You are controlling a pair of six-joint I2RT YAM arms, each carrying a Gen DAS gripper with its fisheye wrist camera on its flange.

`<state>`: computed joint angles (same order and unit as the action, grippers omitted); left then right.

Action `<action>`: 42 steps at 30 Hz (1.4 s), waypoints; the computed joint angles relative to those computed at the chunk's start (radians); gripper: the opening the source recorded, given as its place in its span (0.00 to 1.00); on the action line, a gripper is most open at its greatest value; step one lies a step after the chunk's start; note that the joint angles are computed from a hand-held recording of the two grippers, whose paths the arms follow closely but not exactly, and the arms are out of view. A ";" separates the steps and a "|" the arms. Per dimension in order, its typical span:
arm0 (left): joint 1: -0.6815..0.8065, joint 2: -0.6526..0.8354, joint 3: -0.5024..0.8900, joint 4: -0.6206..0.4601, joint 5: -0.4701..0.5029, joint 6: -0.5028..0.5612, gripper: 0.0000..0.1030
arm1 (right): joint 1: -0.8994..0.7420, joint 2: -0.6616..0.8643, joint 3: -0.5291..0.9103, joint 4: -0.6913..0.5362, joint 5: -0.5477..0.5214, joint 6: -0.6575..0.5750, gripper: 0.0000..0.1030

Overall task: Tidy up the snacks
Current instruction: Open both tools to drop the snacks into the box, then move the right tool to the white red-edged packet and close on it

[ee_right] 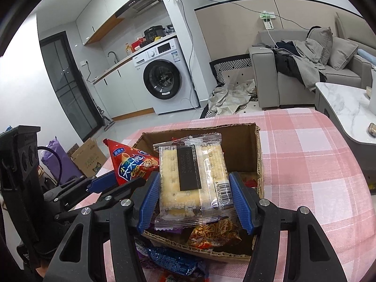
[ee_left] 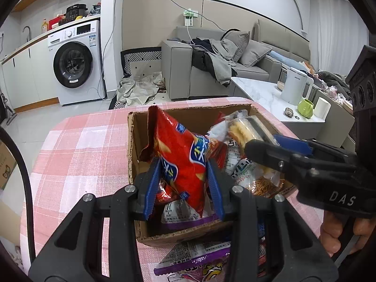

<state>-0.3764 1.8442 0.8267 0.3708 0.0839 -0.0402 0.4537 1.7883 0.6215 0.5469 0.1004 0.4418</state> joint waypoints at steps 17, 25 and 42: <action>0.018 -0.063 -0.079 0.033 0.033 -0.011 0.66 | 0.033 -0.019 0.029 -0.058 0.019 -0.060 0.66; 0.040 -0.235 -0.224 0.027 0.049 -0.017 0.99 | 0.055 -0.175 -0.095 -0.082 0.045 -0.043 1.00; 0.103 -0.538 -0.544 0.022 0.073 0.004 0.99 | 0.192 -0.365 -0.337 -0.180 0.161 0.074 1.00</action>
